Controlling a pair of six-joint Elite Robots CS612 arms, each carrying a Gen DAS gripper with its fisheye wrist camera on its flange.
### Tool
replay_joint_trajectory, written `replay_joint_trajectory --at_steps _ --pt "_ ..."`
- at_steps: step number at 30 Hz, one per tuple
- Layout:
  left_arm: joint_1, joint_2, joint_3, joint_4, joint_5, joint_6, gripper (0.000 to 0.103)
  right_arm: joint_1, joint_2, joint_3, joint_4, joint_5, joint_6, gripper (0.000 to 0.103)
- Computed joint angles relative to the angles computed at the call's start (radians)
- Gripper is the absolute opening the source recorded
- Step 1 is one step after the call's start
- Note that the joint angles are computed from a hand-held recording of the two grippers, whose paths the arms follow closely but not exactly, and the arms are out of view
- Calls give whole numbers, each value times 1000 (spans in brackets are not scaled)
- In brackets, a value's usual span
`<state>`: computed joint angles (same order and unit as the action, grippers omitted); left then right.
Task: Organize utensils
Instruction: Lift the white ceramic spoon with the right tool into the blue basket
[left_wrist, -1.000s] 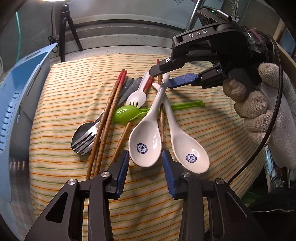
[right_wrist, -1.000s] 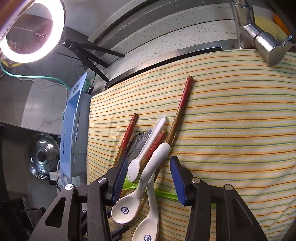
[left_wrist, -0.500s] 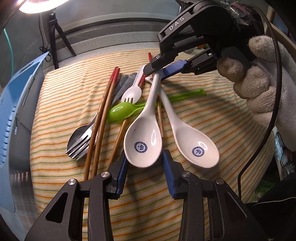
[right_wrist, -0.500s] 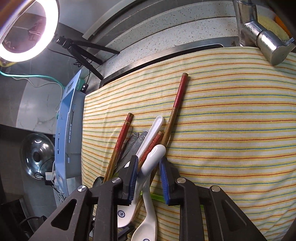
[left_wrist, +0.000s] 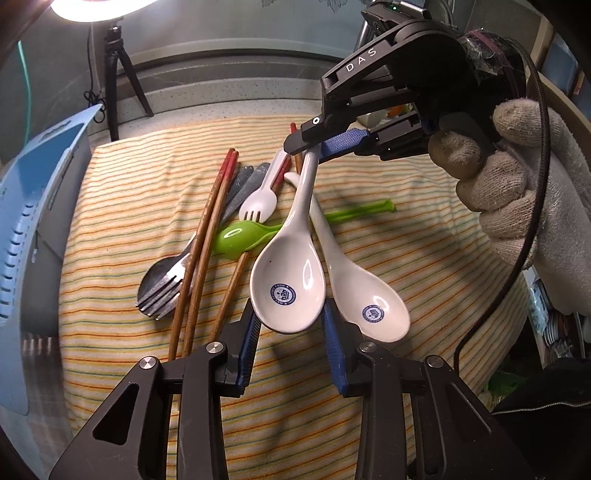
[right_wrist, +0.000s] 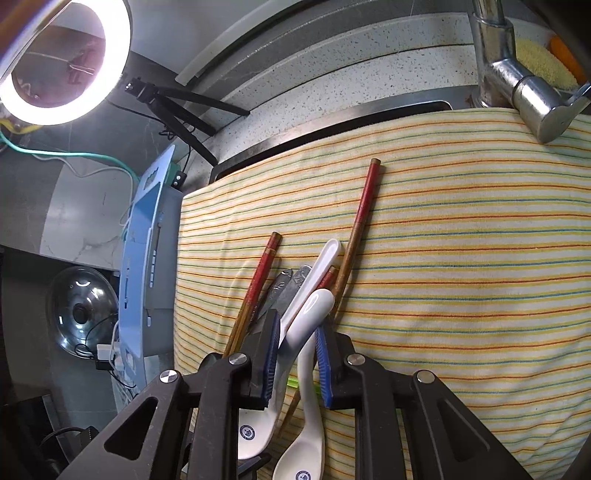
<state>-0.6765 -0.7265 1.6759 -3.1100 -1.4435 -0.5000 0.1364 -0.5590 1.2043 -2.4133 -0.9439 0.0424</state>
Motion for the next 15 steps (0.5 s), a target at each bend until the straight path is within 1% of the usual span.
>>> replay_joint_trajectory --at_steps 4,8,11,15 --pt "6 -12 17 -38 -8 -23 31 4 -10 1 -6 12 -10 17" --pt "10 -25 29 -55 16 -29 31 12 -14 -10 -10 28 -10 17" --pt "18 -38 44 -79 25 -40 31 21 -12 -31 -7 44 -15 16" --pt "33 -57 73 -110 47 -41 31 42 2 -84 24 61 -31 16"
